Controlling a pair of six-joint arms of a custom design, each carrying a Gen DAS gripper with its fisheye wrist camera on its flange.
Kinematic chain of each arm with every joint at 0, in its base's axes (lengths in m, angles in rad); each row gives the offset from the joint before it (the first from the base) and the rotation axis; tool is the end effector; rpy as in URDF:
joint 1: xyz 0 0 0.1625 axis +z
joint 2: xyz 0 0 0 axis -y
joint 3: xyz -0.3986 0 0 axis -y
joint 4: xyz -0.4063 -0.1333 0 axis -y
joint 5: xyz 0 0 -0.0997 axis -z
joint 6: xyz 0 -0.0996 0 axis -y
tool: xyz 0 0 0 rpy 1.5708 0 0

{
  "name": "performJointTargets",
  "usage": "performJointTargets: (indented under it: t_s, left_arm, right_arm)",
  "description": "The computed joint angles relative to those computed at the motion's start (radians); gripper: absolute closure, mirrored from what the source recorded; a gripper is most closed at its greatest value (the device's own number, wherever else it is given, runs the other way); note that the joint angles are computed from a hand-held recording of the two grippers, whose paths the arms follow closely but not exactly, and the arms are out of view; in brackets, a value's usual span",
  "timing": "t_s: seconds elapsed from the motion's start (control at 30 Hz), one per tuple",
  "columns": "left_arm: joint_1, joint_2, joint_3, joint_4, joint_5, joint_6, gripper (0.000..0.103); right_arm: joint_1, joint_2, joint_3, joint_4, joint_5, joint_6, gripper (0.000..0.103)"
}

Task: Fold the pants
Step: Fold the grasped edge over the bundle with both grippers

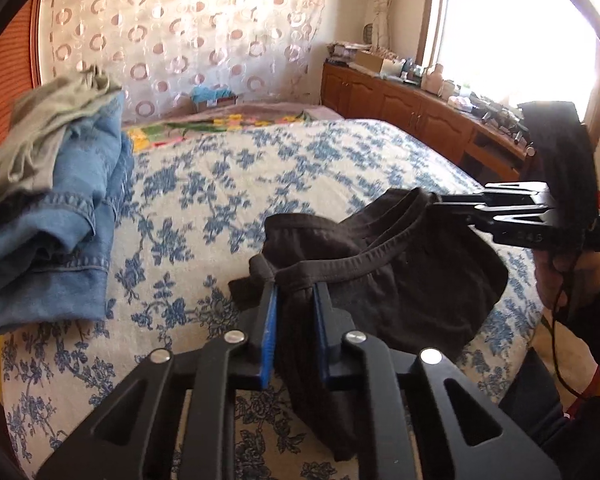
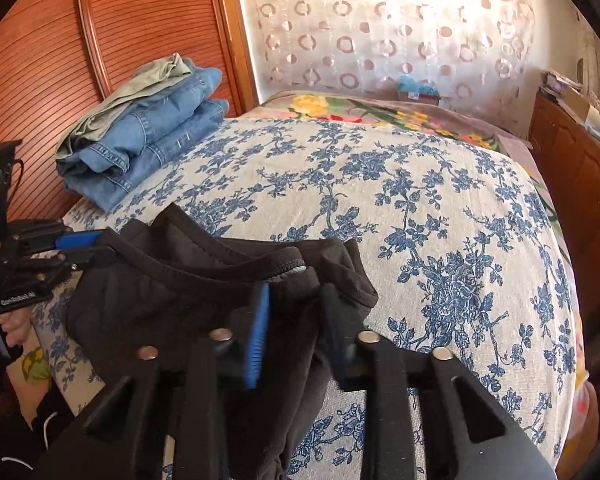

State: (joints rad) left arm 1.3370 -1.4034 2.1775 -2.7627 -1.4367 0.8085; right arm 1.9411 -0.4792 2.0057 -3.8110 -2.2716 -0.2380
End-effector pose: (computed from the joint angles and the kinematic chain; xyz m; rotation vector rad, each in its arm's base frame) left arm 0.0295 -0.5088 0.2217 1.3836 2.4916 -0.5251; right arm 0.2442 -0.4382 -0.0519 0.3961 -2.3251 0.9258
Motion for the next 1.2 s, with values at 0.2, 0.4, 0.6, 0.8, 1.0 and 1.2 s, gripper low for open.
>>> performJointTargets:
  t_s: [0.2, 0.4, 0.6, 0.8, 1.0, 1.2]
  left_arm:
    - [-0.024, -0.016, -0.005, -0.012, -0.039, -0.01, 0.095]
    - [-0.048, 0.027, -0.033, -0.053, -0.026, -0.016, 0.095]
    - [-0.052, 0.125, -0.086, -0.096, 0.038, -0.049, 0.095]
    - [-0.052, 0.169, -0.101, -0.103, 0.094, -0.051, 0.091]
    - [-0.046, 0.14, -0.084, -0.08, 0.106, -0.054, 0.07]
    - [-0.041, 0.08, -0.05, -0.047, 0.073, -0.042, 0.053]
  right_arm:
    - [-0.006, -0.003, 0.022, -0.076, 0.032, -0.006, 0.093]
    - [0.001, 0.013, 0.013, -0.134, 0.015, -0.03, 0.096]
    - [-0.001, 0.036, -0.019, -0.172, -0.04, -0.017, 0.097]
    - [-0.011, 0.039, -0.034, -0.129, -0.065, 0.014, 0.09]
    - [0.007, 0.021, -0.002, -0.136, -0.068, 0.033, 0.078]
    - [0.04, 0.008, 0.046, -0.147, -0.064, 0.068, 0.07]
